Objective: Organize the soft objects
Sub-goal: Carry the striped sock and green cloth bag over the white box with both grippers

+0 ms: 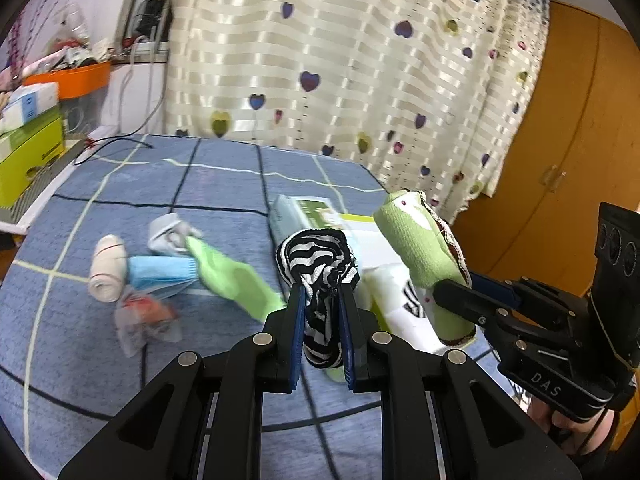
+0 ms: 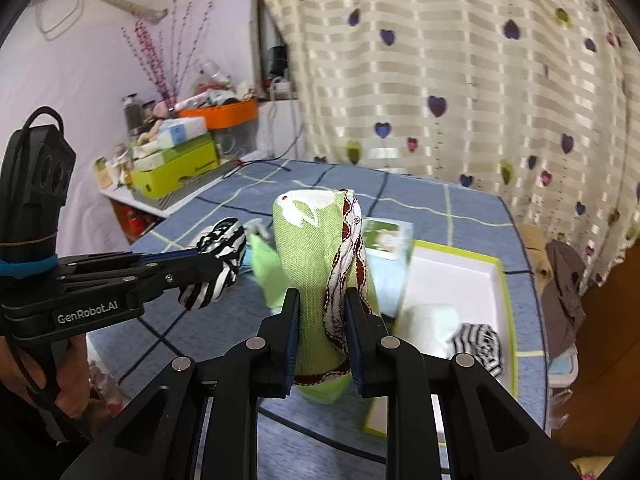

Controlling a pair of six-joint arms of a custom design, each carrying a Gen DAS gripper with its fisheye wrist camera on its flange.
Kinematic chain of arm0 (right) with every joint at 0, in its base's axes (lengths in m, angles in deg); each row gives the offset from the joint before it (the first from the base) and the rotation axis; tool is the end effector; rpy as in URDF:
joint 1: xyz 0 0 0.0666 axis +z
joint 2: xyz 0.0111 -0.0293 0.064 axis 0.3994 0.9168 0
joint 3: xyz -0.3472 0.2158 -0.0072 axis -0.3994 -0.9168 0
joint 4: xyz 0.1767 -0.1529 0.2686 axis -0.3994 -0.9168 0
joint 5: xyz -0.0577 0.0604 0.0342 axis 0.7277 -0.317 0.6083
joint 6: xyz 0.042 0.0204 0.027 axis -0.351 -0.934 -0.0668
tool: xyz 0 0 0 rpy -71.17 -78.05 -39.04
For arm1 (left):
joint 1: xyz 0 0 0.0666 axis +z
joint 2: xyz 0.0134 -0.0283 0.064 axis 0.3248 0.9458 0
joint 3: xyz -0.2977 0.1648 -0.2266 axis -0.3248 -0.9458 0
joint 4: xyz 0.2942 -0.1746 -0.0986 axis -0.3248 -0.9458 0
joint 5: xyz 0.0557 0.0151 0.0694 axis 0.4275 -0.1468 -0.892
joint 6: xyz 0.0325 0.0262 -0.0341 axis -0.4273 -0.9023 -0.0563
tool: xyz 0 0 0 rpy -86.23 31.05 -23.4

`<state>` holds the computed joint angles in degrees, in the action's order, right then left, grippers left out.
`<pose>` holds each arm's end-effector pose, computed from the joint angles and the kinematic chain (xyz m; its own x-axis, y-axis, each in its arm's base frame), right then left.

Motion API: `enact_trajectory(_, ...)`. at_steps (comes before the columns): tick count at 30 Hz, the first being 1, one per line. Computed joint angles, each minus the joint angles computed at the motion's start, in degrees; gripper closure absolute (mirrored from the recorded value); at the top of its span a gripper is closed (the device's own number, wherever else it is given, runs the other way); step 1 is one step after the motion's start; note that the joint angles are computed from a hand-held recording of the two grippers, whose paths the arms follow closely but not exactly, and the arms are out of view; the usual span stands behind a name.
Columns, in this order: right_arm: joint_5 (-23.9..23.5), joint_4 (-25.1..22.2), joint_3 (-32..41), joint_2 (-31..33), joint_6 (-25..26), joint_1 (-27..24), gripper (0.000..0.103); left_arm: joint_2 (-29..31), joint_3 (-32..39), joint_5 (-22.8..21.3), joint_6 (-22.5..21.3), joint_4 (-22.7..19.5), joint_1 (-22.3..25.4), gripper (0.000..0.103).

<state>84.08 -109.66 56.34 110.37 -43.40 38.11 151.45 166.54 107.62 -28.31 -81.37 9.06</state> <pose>0.5735 0.1493 0.4246 -0.5821 -0.1100 -0.8056 -0.2432 0.9690 0.0434 0.6269 -0.1249 0.4142 -0.6562 0.0519 -0.7528 0.4315 0.8443 -0.3179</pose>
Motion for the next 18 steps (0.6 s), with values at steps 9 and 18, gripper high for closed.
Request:
enact_trajectory(9, 1.7, 1.7, -4.3, -3.2, -1.8, -3.1, 0.083, 1.2, 3.0, 1.3, -1.7, -1.8, -3.1, 0.086)
enact_trajectory(18, 2.0, 2.4, -6.7, -4.2, -3.2, -5.3, 0.083, 3.2, 6.0, 2.2, -3.3, -4.8, -5.5, 0.086)
